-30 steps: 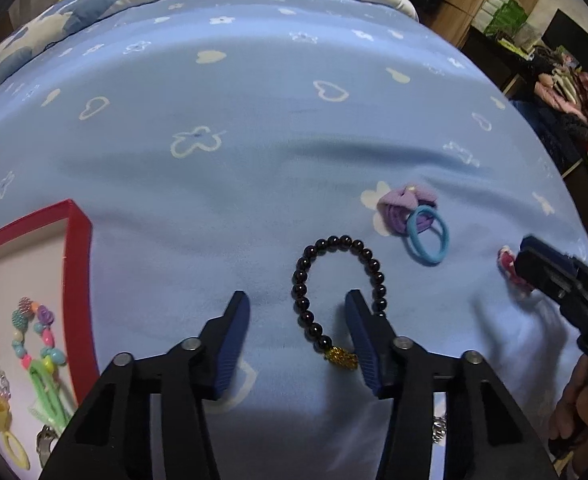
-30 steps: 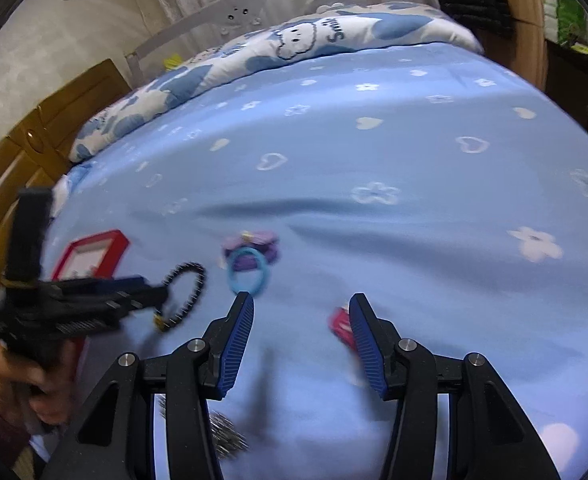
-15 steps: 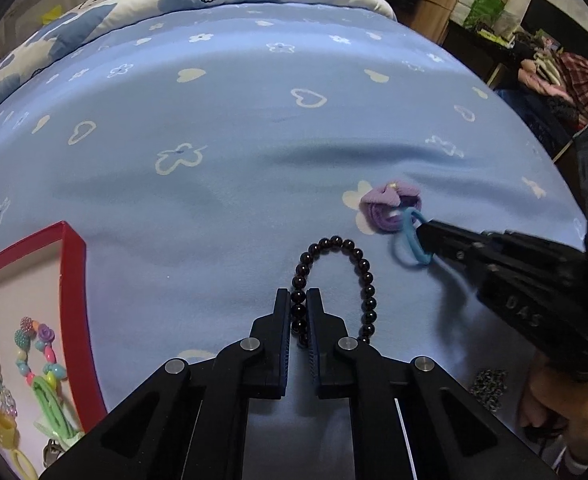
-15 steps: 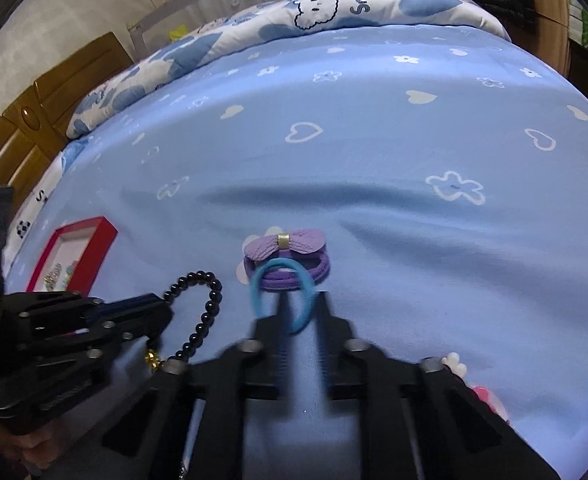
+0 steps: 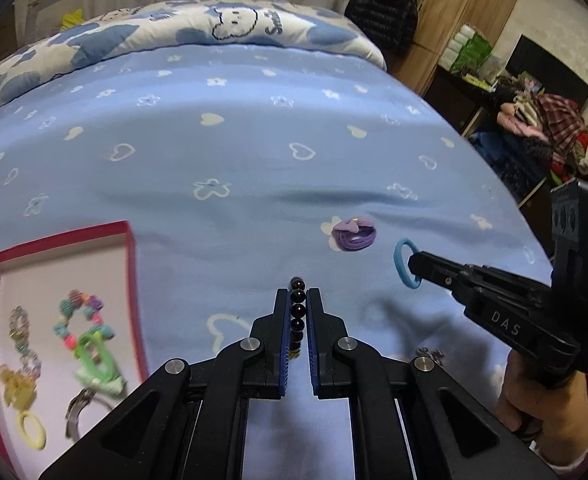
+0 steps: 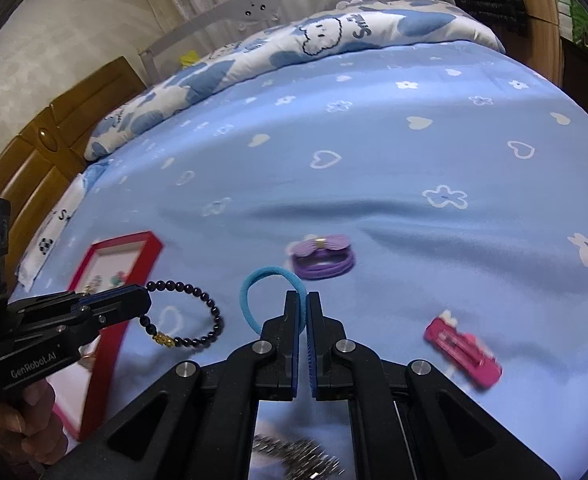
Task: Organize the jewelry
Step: 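Grasp the black bead bracelet with the left tool while the right tool grasps the blue hair tie, then carry the bead bracelet and blue hair tie into the tray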
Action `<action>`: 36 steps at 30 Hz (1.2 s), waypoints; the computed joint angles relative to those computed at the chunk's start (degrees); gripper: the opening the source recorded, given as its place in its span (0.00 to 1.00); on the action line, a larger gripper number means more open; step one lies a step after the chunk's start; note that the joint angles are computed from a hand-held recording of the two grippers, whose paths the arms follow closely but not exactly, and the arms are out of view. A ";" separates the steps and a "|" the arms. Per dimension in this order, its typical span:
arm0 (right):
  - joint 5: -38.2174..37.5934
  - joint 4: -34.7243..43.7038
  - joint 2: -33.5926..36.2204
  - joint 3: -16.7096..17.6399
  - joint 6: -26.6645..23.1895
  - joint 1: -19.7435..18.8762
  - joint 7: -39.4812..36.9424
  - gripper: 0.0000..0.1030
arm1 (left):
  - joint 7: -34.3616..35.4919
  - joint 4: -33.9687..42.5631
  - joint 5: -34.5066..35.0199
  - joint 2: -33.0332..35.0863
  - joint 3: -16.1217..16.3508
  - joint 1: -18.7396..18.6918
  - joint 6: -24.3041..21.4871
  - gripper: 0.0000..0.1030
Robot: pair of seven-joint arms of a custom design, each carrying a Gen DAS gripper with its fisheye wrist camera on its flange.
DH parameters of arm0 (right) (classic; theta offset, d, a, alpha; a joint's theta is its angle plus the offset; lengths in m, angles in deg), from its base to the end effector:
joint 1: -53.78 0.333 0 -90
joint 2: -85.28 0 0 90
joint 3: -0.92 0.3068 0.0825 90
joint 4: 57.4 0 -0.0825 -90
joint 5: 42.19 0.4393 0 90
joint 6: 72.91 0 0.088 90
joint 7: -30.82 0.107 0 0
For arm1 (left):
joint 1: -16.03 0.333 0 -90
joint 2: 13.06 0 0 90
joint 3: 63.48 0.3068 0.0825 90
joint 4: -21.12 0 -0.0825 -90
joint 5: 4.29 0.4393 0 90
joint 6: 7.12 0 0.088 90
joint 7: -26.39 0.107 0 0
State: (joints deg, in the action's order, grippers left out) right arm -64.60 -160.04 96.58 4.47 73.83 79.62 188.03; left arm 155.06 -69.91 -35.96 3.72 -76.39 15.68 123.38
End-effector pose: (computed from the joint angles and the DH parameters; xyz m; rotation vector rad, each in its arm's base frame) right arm 0.6148 0.3499 0.4719 -1.4042 2.1166 -0.3379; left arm 0.7149 -0.1640 0.4914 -1.3656 2.5991 -1.0192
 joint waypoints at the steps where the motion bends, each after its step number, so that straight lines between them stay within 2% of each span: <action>1: -0.40 0.17 -0.17 0.06 -0.03 0.29 0.45 0.03 | 0.61 -0.89 -0.98 -1.04 0.00 0.59 -0.09 0.06; 8: -1.96 2.84 0.56 0.60 0.11 2.04 2.58 0.03 | 4.02 -6.48 -7.88 -8.00 2.48 3.47 -1.65 0.06; 14: -2.08 6.04 2.38 0.94 -0.04 3.67 2.53 0.03 | 5.86 -10.48 -11.15 -12.51 5.36 4.38 -2.56 0.06; 26: 1.10 14.45 8.33 1.12 0.18 6.87 -2.04 0.03 | 6.52 -14.19 -13.88 -17.10 9.71 6.45 -4.55 0.06; 36: 4.30 22.13 14.07 0.51 -0.02 9.78 -5.54 0.03 | 5.57 -14.69 -13.58 -17.38 11.41 8.45 -5.76 0.06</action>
